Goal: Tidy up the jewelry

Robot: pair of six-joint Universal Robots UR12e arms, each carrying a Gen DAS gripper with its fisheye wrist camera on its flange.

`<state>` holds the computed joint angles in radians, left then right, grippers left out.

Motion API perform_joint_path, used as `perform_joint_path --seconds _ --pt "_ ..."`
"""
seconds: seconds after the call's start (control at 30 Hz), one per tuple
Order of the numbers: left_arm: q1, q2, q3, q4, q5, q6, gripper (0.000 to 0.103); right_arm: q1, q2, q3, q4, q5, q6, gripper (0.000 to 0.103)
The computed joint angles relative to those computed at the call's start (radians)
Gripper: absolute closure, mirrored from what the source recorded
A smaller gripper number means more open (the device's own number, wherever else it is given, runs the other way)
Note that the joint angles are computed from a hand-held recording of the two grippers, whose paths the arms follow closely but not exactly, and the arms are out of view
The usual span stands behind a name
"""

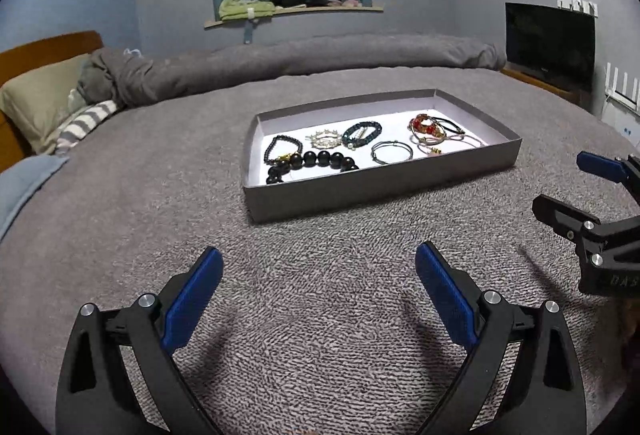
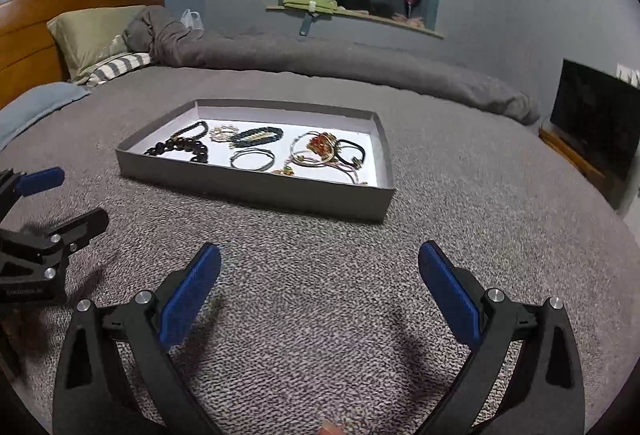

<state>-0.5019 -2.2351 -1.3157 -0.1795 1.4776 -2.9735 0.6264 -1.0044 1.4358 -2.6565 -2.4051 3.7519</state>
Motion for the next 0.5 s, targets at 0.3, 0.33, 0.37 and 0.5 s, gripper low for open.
perform_joint_path --seconds 0.3,0.33,0.37,0.5 --pt "0.002 0.001 -0.001 -0.004 -0.005 -0.003 0.005 0.001 -0.003 0.008 -0.012 -0.002 0.001 0.005" --pt "0.002 0.001 -0.002 -0.004 -0.005 -0.003 0.004 0.001 -0.003 0.008 -0.013 -0.002 -0.001 0.005" --pt "0.002 0.001 -0.002 -0.004 -0.005 -0.003 0.004 0.002 -0.002 0.008 -0.014 -0.003 -0.003 0.005" --pt "0.002 0.002 -0.002 -0.003 -0.008 -0.003 0.004 0.005 0.0 0.005 -0.02 -0.012 -0.019 0.005"
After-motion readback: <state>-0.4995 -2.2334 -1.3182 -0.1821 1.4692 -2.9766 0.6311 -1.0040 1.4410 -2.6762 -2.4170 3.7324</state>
